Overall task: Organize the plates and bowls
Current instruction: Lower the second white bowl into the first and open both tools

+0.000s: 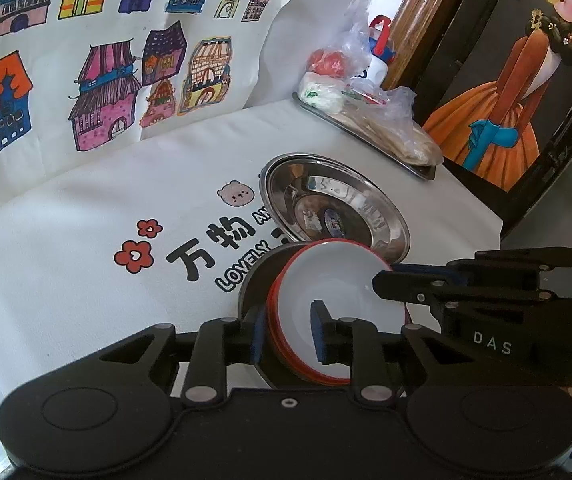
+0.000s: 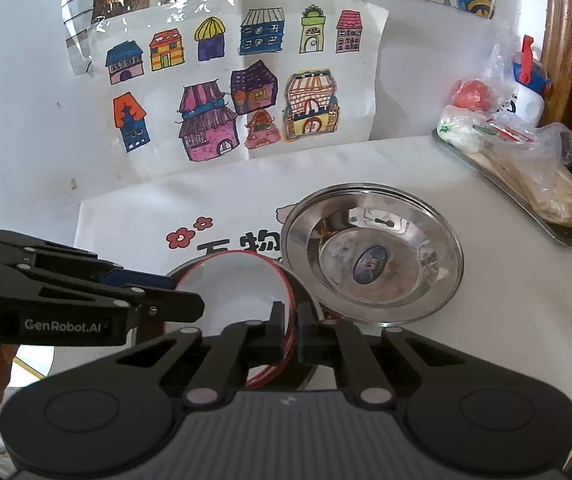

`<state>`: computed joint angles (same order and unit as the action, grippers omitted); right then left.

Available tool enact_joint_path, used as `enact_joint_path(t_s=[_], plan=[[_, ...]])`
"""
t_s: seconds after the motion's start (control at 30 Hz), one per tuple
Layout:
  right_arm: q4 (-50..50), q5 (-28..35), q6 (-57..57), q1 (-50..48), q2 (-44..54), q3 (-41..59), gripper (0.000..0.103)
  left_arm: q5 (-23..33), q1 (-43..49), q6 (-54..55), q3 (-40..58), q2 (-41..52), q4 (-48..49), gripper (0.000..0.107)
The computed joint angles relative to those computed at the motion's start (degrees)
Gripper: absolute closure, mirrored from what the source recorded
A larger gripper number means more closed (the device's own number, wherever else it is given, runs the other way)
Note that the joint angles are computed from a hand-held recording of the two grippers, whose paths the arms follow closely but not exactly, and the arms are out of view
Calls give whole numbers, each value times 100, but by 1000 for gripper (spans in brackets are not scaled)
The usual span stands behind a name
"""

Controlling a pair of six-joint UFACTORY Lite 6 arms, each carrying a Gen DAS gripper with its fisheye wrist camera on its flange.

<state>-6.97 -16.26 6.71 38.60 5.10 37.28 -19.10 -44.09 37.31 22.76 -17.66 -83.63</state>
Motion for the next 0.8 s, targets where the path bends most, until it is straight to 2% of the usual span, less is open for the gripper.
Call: enact_joint_path(t_s=[0.4,0.53,0.73,0.8], plan=[[-1494,223,1466,-223,190,341,98,71,150,-18,24,20,67,82],[-1352,200,1361,-205,211,345,97,139,232,-68,-14,-63,188,82],[-1668,-75,1770,-330,38,126,89,187,247,-465,-107,-168,614,78],[-1615,-162,1746,-347,-103,-6,79,136,190,-446,-138,-238,593,75]])
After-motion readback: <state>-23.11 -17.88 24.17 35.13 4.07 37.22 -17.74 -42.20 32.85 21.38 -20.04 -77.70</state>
